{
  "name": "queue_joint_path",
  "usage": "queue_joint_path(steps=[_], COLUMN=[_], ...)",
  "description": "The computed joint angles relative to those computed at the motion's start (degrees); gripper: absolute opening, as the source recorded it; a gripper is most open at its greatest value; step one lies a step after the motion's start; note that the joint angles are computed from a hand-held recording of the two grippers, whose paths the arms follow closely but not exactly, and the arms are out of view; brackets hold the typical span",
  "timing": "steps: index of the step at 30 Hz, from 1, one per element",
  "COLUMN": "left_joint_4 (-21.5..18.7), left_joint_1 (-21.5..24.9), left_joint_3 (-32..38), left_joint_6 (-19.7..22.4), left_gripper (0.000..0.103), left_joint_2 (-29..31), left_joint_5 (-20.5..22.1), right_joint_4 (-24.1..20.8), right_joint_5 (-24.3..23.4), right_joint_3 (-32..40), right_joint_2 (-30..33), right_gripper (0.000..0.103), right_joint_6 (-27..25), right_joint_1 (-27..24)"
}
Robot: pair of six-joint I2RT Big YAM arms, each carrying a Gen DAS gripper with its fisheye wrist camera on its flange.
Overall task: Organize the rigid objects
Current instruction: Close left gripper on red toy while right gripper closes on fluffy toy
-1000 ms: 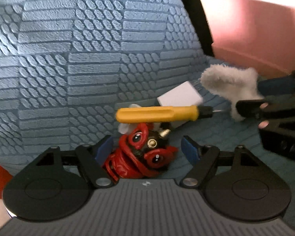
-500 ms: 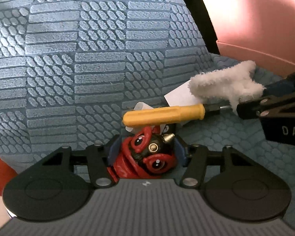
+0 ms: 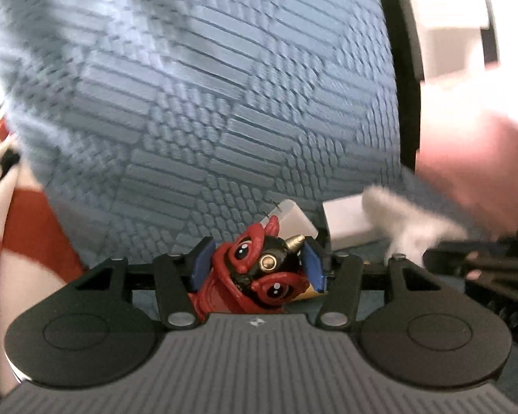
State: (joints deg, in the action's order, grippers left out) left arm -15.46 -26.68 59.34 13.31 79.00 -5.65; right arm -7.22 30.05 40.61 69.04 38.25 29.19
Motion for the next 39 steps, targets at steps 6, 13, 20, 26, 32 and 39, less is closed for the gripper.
queue_joint_path(steps=[6, 13, 20, 26, 32, 39], left_joint_4=[-2.3, -5.4, -9.0, -10.3, -12.6, -12.2], left_joint_1=[1.6, 2.6, 4.5, 4.9, 4.7, 5.0], left_joint_3=[-2.6, -4.5, -5.0, -6.0, -8.0, -12.8], left_joint_6=[-8.9, -17.1, -22.8, -27.9, -29.0, -32.9], left_gripper=[0.061, 0.061, 0.061, 0.061, 0.061, 0.061], left_joint_2=[-5.3, -7.7, -8.5, -9.7, -12.6, -18.0], left_joint_5=[3.1, 4.5, 8.0, 8.9, 9.2, 9.7], right_joint_4=[-2.3, -3.4, -0.4, -1.6, -0.3, -6.7], right_joint_5=[1.6, 2.2, 1.2, 1.9, 4.1, 6.2], right_joint_3=[-0.3, 0.4, 2.4, 3.0, 1.0, -0.9], right_joint_2=[-2.1, -0.3, 4.9, 5.2, 0.1, -5.5], right_gripper=[0.013, 0.053, 0.051, 0.035, 0.035, 0.035], right_joint_6=[0.7, 4.1, 2.0, 2.1, -3.6, -6.4], right_joint_1=[1.4, 1.0, -0.5, -0.7, 2.9, 7.6])
